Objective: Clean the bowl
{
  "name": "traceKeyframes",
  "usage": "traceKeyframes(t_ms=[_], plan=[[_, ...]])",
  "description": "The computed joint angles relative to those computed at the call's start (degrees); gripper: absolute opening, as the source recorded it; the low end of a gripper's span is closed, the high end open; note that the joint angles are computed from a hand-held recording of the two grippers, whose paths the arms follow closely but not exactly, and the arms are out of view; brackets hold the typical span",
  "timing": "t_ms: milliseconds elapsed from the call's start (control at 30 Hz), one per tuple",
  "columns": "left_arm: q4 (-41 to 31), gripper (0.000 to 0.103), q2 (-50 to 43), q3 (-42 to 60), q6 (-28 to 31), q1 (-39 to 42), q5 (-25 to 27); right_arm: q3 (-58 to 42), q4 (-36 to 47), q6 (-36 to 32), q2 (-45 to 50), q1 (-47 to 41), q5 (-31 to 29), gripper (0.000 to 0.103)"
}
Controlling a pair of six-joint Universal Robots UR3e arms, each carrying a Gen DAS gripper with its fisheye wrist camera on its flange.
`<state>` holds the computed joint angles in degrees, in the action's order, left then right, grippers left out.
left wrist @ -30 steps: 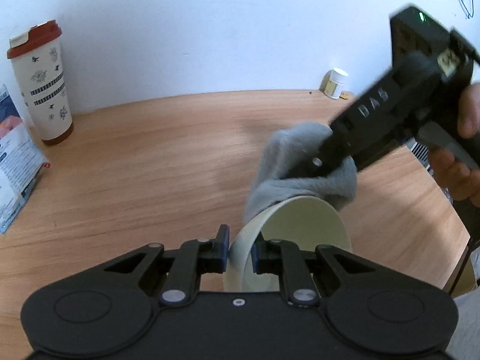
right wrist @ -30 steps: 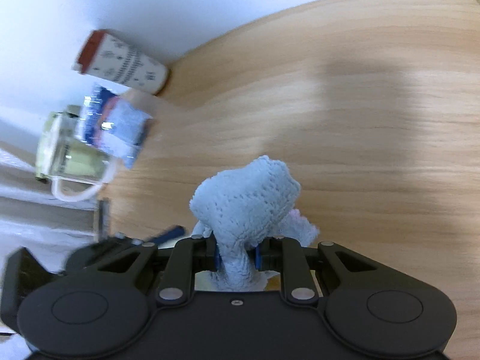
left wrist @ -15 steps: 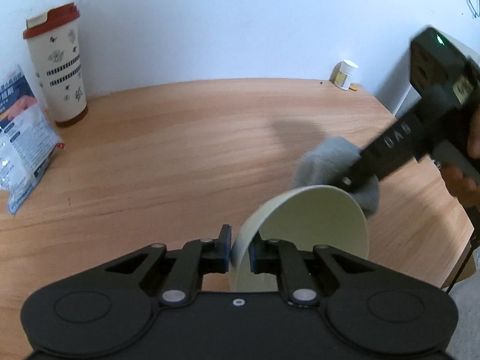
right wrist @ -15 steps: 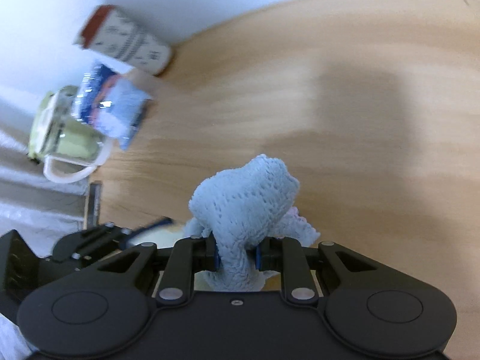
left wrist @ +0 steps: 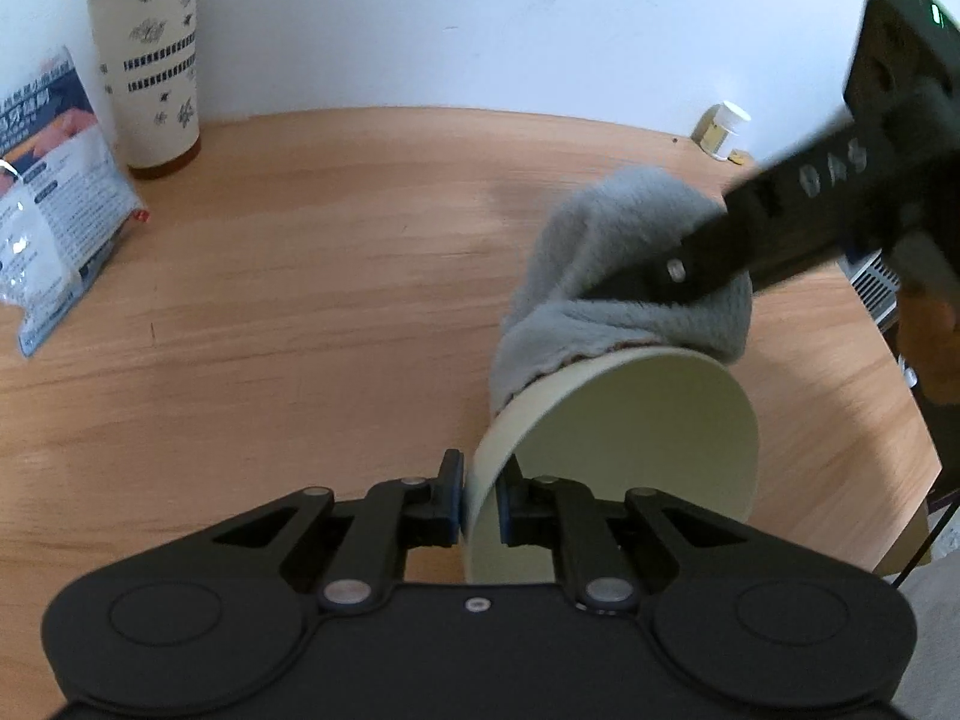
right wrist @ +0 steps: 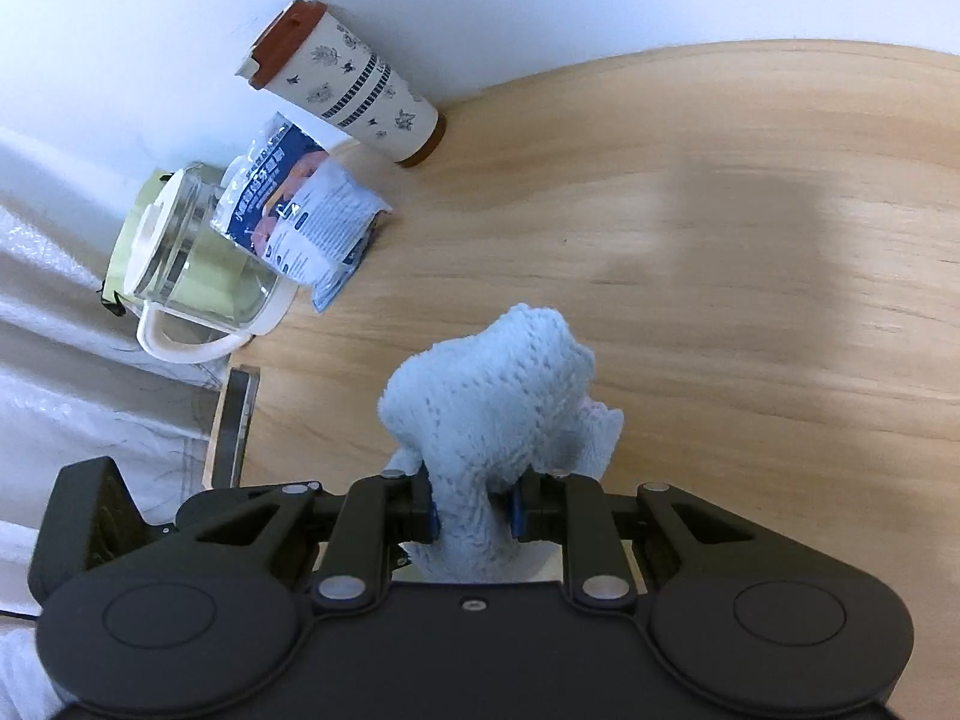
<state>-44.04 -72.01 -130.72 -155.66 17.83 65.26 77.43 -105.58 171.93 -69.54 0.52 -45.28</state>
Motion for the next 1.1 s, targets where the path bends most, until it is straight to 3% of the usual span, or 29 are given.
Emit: traceKeyframes(t_ms=[267,533,633,733,900,1100], plan=[[-1.8,0.012,-0.4,0.7,-2.0,0.2,1.2,9.5,-0.4,2.6,-3.2,-3.1,-4.7,0.024],[-3.9,0.014,0.0,1.0,-3.0,0.7,1.6,10.8,-2.3,4.1,-4.2,-3.5,-2.7,0.023],[-3.8,0.014,0.0,1.1,-3.1,0.3,1.9,10.9,-3.7,4.0,-5.3,-4.4,2.5,0.024],[-4.8,0.015,-0.3,1.5,-3.8,0.8,1.6,10.5,-5.9,4.6,-5.8,-3.5,3.7,0.024],[-6.3,0.016,0.1,1.7,-3.8,1.1,1.3,10.5,-9.0,6.3,-4.8,-1.7,1.1,0.025],[-7.8,0.016,-0.1,2.4,-3.4,0.9,1.7,12.6,-4.7,5.2,-5.3,-2.5,-3.0,0.024]])
